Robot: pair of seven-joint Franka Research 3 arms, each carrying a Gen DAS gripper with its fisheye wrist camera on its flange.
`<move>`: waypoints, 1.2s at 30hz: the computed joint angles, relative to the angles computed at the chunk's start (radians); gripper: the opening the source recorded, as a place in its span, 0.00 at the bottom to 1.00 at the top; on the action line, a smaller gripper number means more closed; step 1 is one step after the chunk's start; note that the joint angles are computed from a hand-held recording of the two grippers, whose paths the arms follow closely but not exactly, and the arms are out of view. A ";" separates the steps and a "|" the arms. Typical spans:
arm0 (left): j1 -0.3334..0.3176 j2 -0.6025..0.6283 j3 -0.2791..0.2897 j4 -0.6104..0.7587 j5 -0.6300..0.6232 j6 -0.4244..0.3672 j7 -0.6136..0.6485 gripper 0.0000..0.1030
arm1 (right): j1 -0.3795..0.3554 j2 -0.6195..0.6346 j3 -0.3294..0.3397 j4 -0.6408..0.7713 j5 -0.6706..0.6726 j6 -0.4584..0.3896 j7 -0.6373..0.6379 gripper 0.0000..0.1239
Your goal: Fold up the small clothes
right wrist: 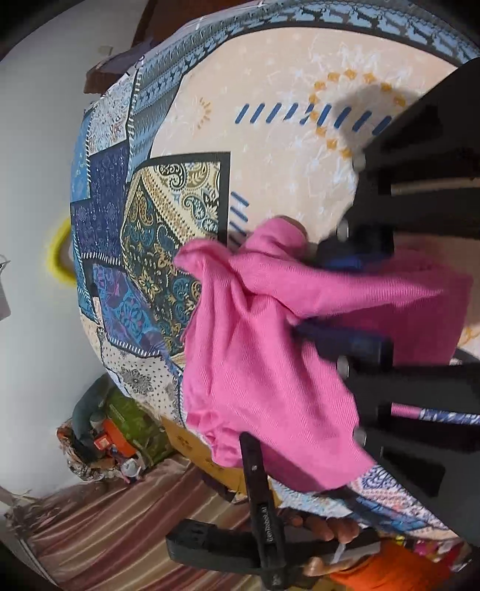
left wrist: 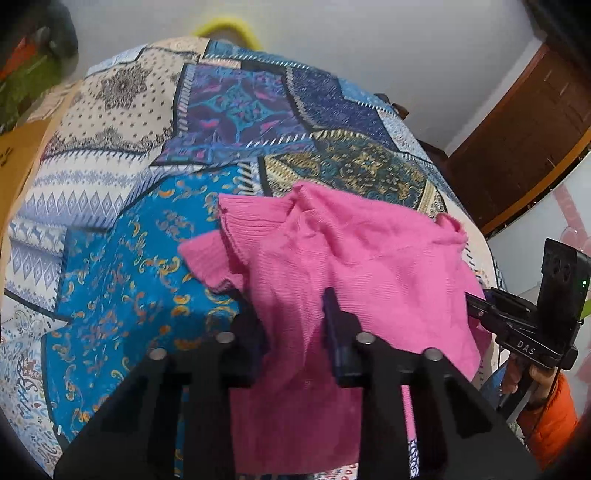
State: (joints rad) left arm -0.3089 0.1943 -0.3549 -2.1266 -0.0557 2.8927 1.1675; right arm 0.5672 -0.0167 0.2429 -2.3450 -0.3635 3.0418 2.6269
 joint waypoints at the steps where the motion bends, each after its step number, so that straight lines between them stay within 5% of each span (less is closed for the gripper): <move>1: -0.015 -0.008 0.016 -0.003 0.033 0.001 -0.028 0.21 | -0.002 -0.002 0.002 0.007 -0.033 -0.012 0.024 0.13; 7: -0.020 -0.158 0.005 -0.096 -0.025 0.017 -0.002 0.18 | -0.033 -0.090 0.041 -0.003 -0.154 -0.039 0.130 0.10; 16: -0.112 -0.507 0.081 -0.286 0.023 -0.012 -0.096 0.17 | -0.114 -0.233 0.201 0.019 -0.124 -0.072 0.137 0.10; 22: -0.166 -0.667 0.141 -0.405 0.031 -0.081 -0.141 0.17 | -0.109 -0.218 0.269 0.055 -0.061 -0.065 0.110 0.10; 29: -0.221 -0.671 0.224 -0.526 -0.054 -0.091 -0.106 0.17 | -0.014 -0.076 0.233 0.083 -0.009 -0.048 0.080 0.10; 36: -0.248 -0.569 0.269 -0.571 -0.155 0.006 -0.035 0.20 | 0.058 0.004 0.142 0.082 -0.008 -0.011 0.096 0.14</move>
State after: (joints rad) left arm -0.5572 -0.3748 -0.0860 -2.6972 -0.2106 2.8983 1.1330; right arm 0.6248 -0.0129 0.3851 -2.2626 -0.3716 3.0312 2.7234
